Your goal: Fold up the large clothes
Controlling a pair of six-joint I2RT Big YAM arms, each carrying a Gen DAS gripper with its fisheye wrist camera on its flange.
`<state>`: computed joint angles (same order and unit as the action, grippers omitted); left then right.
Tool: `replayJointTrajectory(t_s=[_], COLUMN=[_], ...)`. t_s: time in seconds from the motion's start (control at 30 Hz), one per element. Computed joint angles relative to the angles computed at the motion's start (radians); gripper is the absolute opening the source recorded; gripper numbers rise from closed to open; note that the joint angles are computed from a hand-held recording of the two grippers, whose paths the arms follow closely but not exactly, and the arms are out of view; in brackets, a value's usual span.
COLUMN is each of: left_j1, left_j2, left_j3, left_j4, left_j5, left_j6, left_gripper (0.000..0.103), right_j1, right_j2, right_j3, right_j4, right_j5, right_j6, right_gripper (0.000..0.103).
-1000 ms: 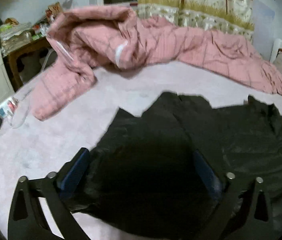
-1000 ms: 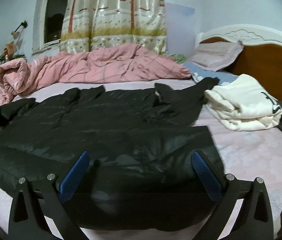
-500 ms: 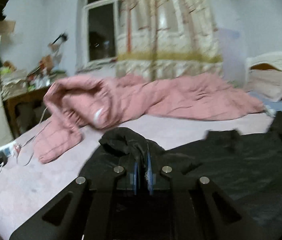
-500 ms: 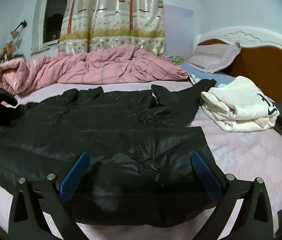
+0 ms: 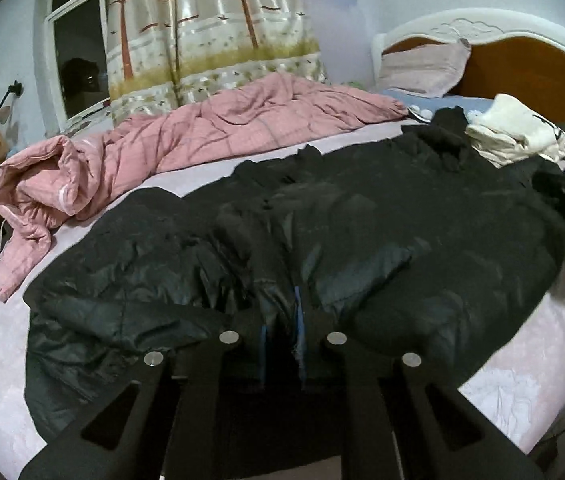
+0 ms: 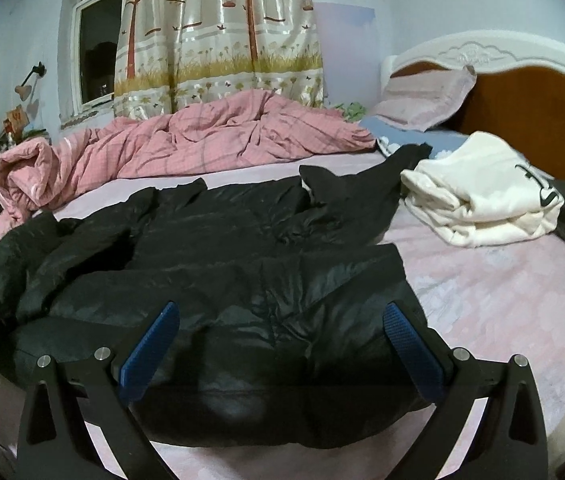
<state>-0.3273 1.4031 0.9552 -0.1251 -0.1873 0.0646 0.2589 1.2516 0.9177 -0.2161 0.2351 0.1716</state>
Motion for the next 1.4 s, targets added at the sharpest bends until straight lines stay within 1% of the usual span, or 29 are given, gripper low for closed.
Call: replayJointTrajectory(t_s=[0.03,0.1,0.17,0.23,0.3,0.37,0.4,0.5,0.53,0.6,0.67,0.73,0.77,0.8,0.83,0.87,0.9,0.93,0.97,1.0,1.07,1.1,1.13,1.17,1.2,1.23,1.3,1.33,1.4], left_j1=[0.002,0.004,0.011,0.029,0.052,0.07,0.079,0.098,0.098,0.095,0.091,0.109,0.12,0.13,0.135,0.138,0.136,0.13,0.117,0.098,0.047,0.023,0.0,-0.021,-0.041,-0.061,-0.126,-0.15,-0.191], left_j2=[0.0,-0.007,-0.017,-0.038,-0.046,-0.031,-0.013,0.077,0.125,0.232,0.333,0.432,0.478,0.499,0.508,0.505,0.483,0.451,0.414,0.378,0.309,0.279,0.251,0.222,0.197,0.182,0.176,0.184,0.2], left_j3=[-0.002,-0.012,-0.017,-0.023,-0.004,0.049,0.091,0.257,0.329,0.479,0.604,0.73,0.785,0.805,0.808,0.796,0.761,0.716,0.668,0.622,0.524,0.47,0.417,0.36,0.307,0.267,0.169,0.135,0.082], left_j4=[0.004,0.028,0.056,0.082,0.074,0.031,-0.01,-0.205,-0.283,-0.438,-0.563,-0.712,-0.779,-0.797,-0.797,-0.779,-0.728,-0.658,-0.581,-0.504,-0.314,-0.196,-0.079,0.043,0.142,0.213,0.407,0.477,0.551], left_j5=[0.006,0.002,0.018,0.065,0.13,0.17,0.198,0.286,0.289,0.229,0.13,0.185,0.232,0.279,0.316,0.337,0.337,0.309,0.243,0.142,-0.124,-0.228,-0.29,-0.314,-0.309,-0.305,-0.372,-0.39,-0.414], left_j6=[0.009,0.012,-0.006,-0.031,-0.055,-0.081,-0.089,-0.074,-0.059,-0.064,-0.131,-0.186,-0.216,-0.235,-0.244,-0.25,-0.254,-0.252,-0.239,-0.214,-0.134,-0.074,-0.003,0.09,0.187,0.275,0.515,0.607,0.709], left_gripper=[0.012,0.029,0.063,0.07,0.076,0.079,0.079,0.084,0.085,0.086,0.086,0.085,0.073,0.061,0.032,0.006,0.004,0.004,0.003,0.003,0.003,0.003,0.003,0.003,0.003,0.003,0.003,0.003,0.003], right_j1=[-0.003,-0.006,-0.004,0.003,0.012,0.017,0.018,0.02,0.02,0.023,0.016,0.008,-0.001,-0.005,-0.008,-0.018,-0.018,-0.023,-0.024,-0.024,-0.028,-0.029,-0.03,-0.03,-0.03,-0.031,-0.038,-0.048,-0.069], right_j2=[0.0,-0.002,-0.005,-0.006,-0.001,0.001,0.001,0.0,0.0,0.0,-0.002,-0.007,-0.008,-0.01,-0.011,-0.011,-0.012,-0.012,-0.013,-0.016,-0.017,-0.019,-0.019,-0.02,-0.023,-0.026,-0.029,-0.033,-0.046], right_j3=[0.0,0.0,-0.002,-0.003,0.001,0.006,0.007,0.007,0.008,0.01,0.01,0.009,0.007,0.007,0.006,0.005,0.005,0.005,0.005,0.004,0.004,0.004,0.005,0.004,0.002,0.0,-0.001,-0.001,-0.009], right_j4=[-0.002,0.0,0.008,0.012,0.012,0.01,0.01,0.009,0.006,0.001,-0.003,-0.006,-0.005,-0.006,-0.006,-0.004,-0.004,-0.003,-0.002,-0.001,0.0,0.0,-0.001,0.0,0.003,0.007,0.007,0.008,0.016], right_j5=[-0.011,-0.029,-0.045,-0.038,-0.031,-0.035,-0.038,-0.041,-0.043,-0.041,-0.056,-0.081,-0.097,-0.108,-0.117,-0.129,-0.131,-0.134,-0.133,-0.132,-0.142,-0.146,-0.148,-0.146,-0.143,-0.139,-0.141,-0.157,-0.196], right_j6=[0.005,0.011,0.012,0.009,0.007,0.013,0.015,0.015,0.018,0.03,0.044,0.063,0.065,0.069,0.071,0.066,0.063,0.058,0.054,0.052,0.053,0.056,0.057,0.056,0.056,0.056,0.063,0.075,0.103], right_gripper=[0.103,0.103,0.103,0.103,0.103,0.103,0.103,0.103,0.103,0.103,0.103,0.103,0.103,0.103,0.103,0.103,0.103,0.103,0.103,0.103,0.103,0.103,0.103,0.103,0.103,0.103,0.103,0.103,0.103])
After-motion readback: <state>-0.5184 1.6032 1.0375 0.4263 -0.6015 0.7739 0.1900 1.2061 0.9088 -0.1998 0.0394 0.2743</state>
